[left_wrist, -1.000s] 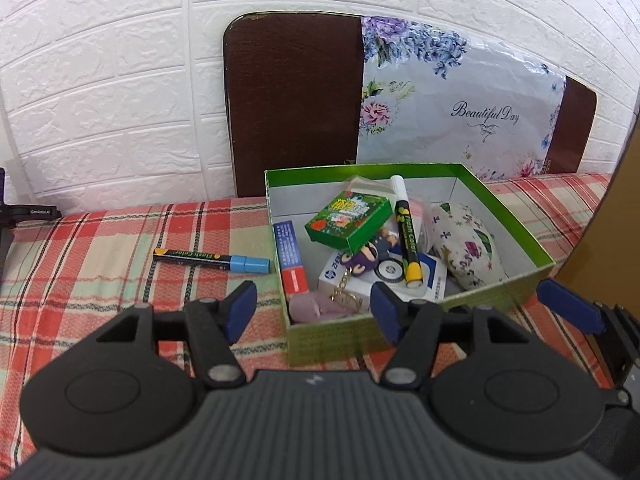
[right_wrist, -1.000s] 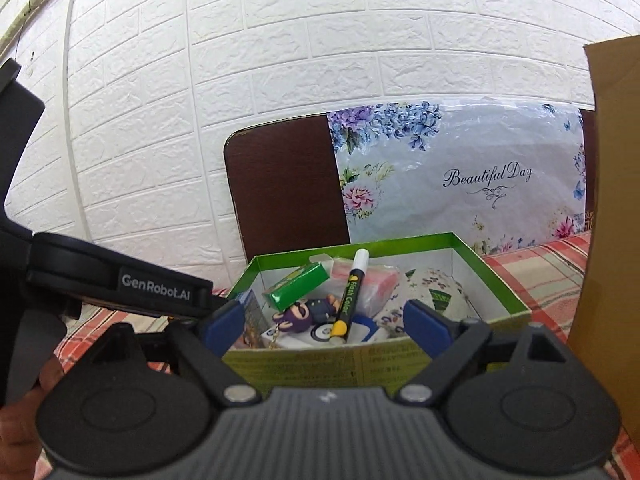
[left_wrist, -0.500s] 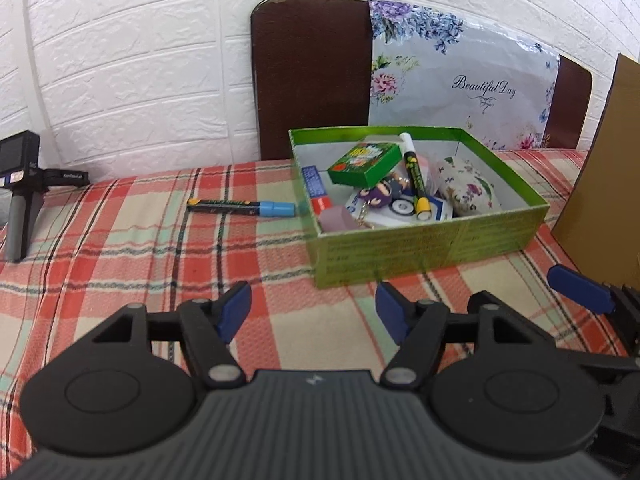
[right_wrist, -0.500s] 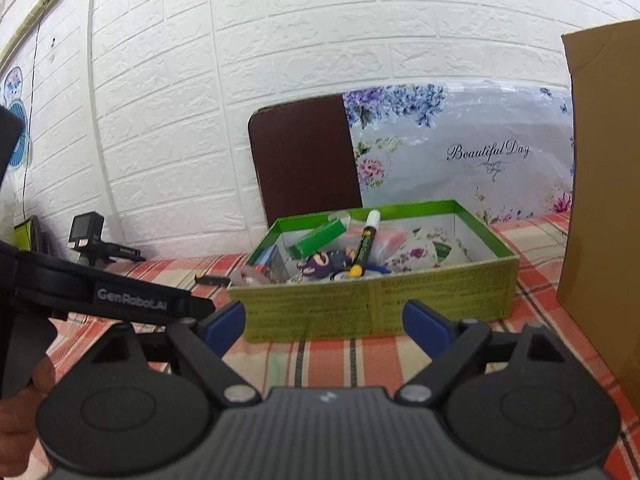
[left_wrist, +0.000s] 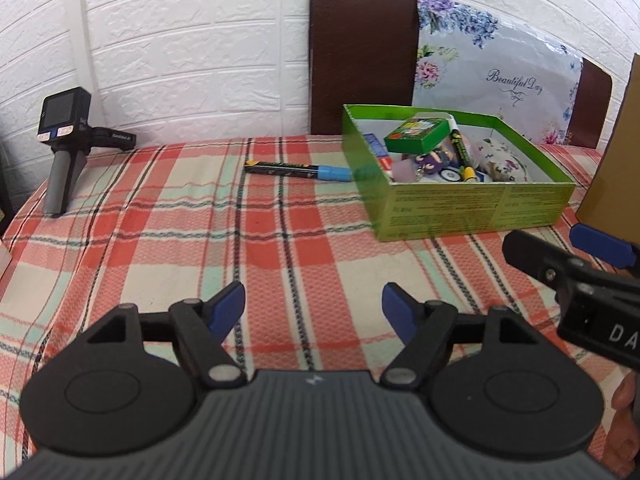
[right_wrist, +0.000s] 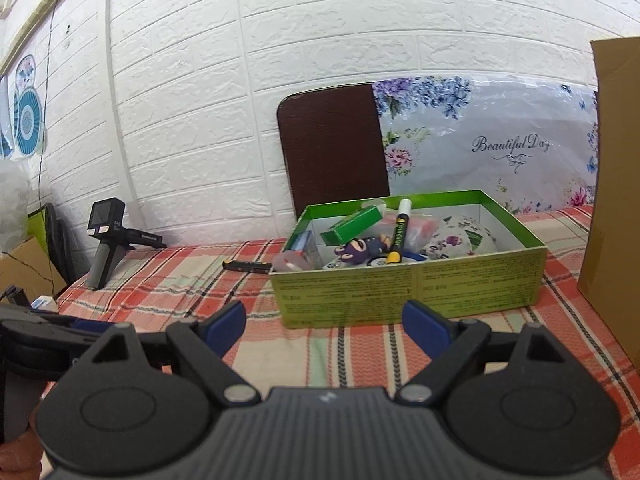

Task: Organize objects
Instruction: 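Move the right tool toward the black blue-capped marker, then grasp the black blue-capped marker with the right tool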

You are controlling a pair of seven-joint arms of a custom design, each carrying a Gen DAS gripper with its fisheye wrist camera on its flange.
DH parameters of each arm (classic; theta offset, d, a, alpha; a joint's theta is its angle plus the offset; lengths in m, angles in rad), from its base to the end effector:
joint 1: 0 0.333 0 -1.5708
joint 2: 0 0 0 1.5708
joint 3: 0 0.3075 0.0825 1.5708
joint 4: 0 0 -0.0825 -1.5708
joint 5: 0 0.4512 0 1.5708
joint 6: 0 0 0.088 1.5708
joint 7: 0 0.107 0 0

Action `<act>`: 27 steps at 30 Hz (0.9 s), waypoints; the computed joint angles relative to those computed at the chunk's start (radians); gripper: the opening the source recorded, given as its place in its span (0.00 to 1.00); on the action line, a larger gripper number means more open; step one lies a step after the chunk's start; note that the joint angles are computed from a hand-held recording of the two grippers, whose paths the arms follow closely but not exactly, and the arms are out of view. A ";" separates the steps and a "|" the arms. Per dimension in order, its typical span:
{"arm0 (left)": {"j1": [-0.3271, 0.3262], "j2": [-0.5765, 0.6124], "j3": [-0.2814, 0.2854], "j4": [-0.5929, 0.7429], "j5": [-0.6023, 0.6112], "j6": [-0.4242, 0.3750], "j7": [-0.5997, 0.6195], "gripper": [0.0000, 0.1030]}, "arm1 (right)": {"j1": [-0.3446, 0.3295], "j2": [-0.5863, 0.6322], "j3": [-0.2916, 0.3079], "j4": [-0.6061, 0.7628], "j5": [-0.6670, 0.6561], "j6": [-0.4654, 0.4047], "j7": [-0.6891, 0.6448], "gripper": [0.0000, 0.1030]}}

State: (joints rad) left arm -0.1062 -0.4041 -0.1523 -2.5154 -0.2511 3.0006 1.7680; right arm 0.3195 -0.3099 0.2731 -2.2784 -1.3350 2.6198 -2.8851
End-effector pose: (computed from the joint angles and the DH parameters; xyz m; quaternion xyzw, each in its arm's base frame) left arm 0.5087 -0.1188 0.4844 -0.5574 0.7103 -0.3390 0.2644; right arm 0.4509 0.3384 0.4959 -0.5335 0.6483 -0.3562 0.4101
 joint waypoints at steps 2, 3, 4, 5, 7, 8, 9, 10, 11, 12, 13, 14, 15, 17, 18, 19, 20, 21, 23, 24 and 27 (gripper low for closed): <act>0.003 -0.001 0.007 -0.005 -0.003 0.005 0.000 0.75 | 0.004 0.013 0.002 0.013 0.007 -0.003 -0.017 0.86; 0.003 0.001 0.013 -0.006 -0.006 0.008 0.003 0.75 | 0.007 0.020 0.002 0.019 0.010 -0.005 -0.025 0.86; 0.004 0.001 0.016 -0.008 -0.009 0.011 0.004 0.75 | 0.009 0.025 0.001 0.025 0.013 -0.004 -0.033 0.86; 0.006 0.002 0.020 -0.010 -0.011 0.015 0.006 0.75 | 0.013 0.032 0.001 0.031 0.017 -0.006 -0.041 0.86; 0.012 0.008 0.024 -0.011 -0.013 0.023 0.009 0.75 | 0.020 0.048 -0.001 0.047 0.028 -0.008 -0.061 0.86; 0.015 0.013 0.027 -0.010 -0.014 0.027 0.011 0.75 | 0.024 0.059 -0.001 0.057 0.033 -0.011 -0.071 0.86; 0.017 0.018 0.030 -0.010 -0.015 0.030 0.015 0.75 | 0.028 0.069 -0.003 0.067 0.037 -0.012 -0.082 0.86; 0.020 0.024 0.035 -0.008 -0.017 0.034 0.019 0.75 | 0.032 0.081 -0.005 0.077 0.042 -0.013 -0.092 0.86; 0.024 0.030 0.037 -0.007 -0.018 0.037 0.022 0.75 | 0.036 0.093 -0.007 0.089 0.046 -0.014 -0.102 0.86; 0.029 0.036 0.040 -0.006 -0.019 0.040 0.024 0.75 | 0.041 0.106 -0.010 0.100 0.050 -0.015 -0.112 0.86; 0.032 0.044 0.045 -0.004 -0.022 0.043 0.028 0.75 | 0.046 0.121 -0.013 0.112 0.053 -0.014 -0.121 0.86; 0.037 0.052 0.049 -0.002 -0.024 0.046 0.031 0.75 | 0.051 0.134 -0.017 0.124 0.056 -0.010 -0.133 0.86; 0.041 0.062 0.054 0.001 -0.027 0.053 0.035 0.75 | 0.056 0.151 -0.022 0.138 0.059 -0.006 -0.150 0.85; 0.066 0.092 0.050 0.008 -0.023 0.082 0.029 0.75 | 0.067 0.191 -0.035 0.173 0.070 0.013 -0.203 0.82; 0.114 0.109 0.018 0.013 0.001 0.098 -0.002 0.76 | 0.073 0.215 -0.043 0.195 0.072 0.028 -0.234 0.79; 0.172 0.126 -0.023 0.019 0.035 0.106 -0.046 0.76 | 0.077 0.242 -0.053 0.220 0.076 0.051 -0.269 0.70; 0.221 0.143 -0.053 0.026 0.067 0.111 -0.088 0.76 | 0.082 0.274 -0.064 0.250 0.091 0.071 -0.320 0.65; 0.272 0.159 -0.087 0.031 0.102 0.116 -0.133 0.76 | 0.089 0.311 -0.075 0.288 0.113 0.081 -0.380 0.56; 0.335 0.185 -0.117 0.025 0.165 0.168 -0.202 0.78 | 0.104 0.397 -0.098 0.382 0.174 0.095 -0.535 0.47; 0.354 0.192 -0.129 0.010 0.181 0.225 -0.208 0.80 | 0.111 0.445 -0.108 0.438 0.214 0.090 -0.628 0.40; 0.317 0.216 -0.089 -0.010 0.179 0.320 -0.191 0.86 | 0.123 0.613 -0.124 0.650 0.350 0.024 -0.902 0.34</act>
State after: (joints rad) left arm 0.2107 -0.1876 -0.2413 -2.5253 -0.0717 3.3201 1.5773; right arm 0.4424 0.3027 0.1492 -1.6279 -0.9852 2.6441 -3.7874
